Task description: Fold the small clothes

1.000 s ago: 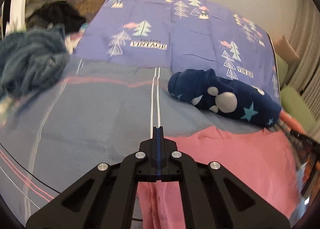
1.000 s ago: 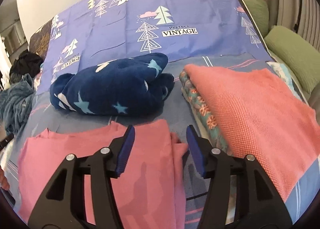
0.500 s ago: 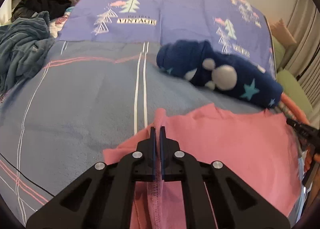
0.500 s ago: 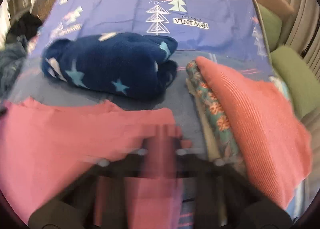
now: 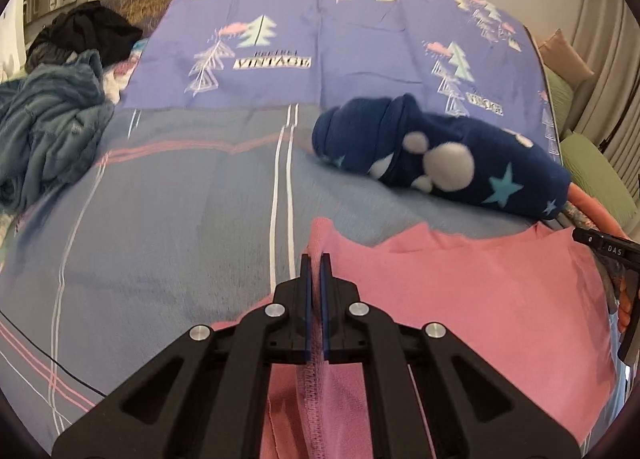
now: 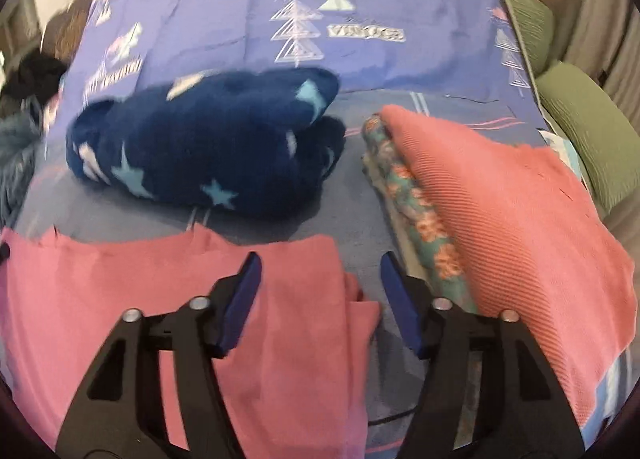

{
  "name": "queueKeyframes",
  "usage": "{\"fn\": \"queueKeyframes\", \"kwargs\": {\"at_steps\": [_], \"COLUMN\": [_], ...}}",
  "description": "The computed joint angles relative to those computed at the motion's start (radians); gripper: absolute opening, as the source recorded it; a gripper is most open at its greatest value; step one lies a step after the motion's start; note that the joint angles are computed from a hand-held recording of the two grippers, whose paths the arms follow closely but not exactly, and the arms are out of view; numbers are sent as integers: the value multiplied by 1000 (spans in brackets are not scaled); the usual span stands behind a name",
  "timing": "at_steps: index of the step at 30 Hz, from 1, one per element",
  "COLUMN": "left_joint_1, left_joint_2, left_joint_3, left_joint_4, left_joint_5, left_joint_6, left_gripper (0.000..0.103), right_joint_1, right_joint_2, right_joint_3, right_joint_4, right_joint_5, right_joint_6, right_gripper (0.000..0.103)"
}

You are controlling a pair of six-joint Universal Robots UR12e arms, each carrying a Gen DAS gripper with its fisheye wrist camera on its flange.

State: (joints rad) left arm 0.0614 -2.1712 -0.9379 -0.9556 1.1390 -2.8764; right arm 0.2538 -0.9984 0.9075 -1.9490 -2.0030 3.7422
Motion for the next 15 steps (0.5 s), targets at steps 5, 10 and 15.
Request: {"fn": "queueKeyframes", "kwargs": {"at_steps": [5, 10, 15], "left_joint_1": [13, 15, -24], "left_joint_2": [6, 22, -19], "left_joint_3": [-14, -36, 33], "left_joint_4": [13, 133, 25], "left_joint_5": [-37, -55, 127], "left_joint_6": [-33, -63, 1], "left_gripper": [3, 3, 12], "right_joint_1": [6, 18, 25], "right_joint_2": [-3, -12, 35], "right_joint_3": [7, 19, -44], "right_joint_4": [-35, -114, 55], "right_joint_5": [-38, -125, -181], "right_joint_6": [9, 11, -46], "right_gripper": [4, 6, 35]}}
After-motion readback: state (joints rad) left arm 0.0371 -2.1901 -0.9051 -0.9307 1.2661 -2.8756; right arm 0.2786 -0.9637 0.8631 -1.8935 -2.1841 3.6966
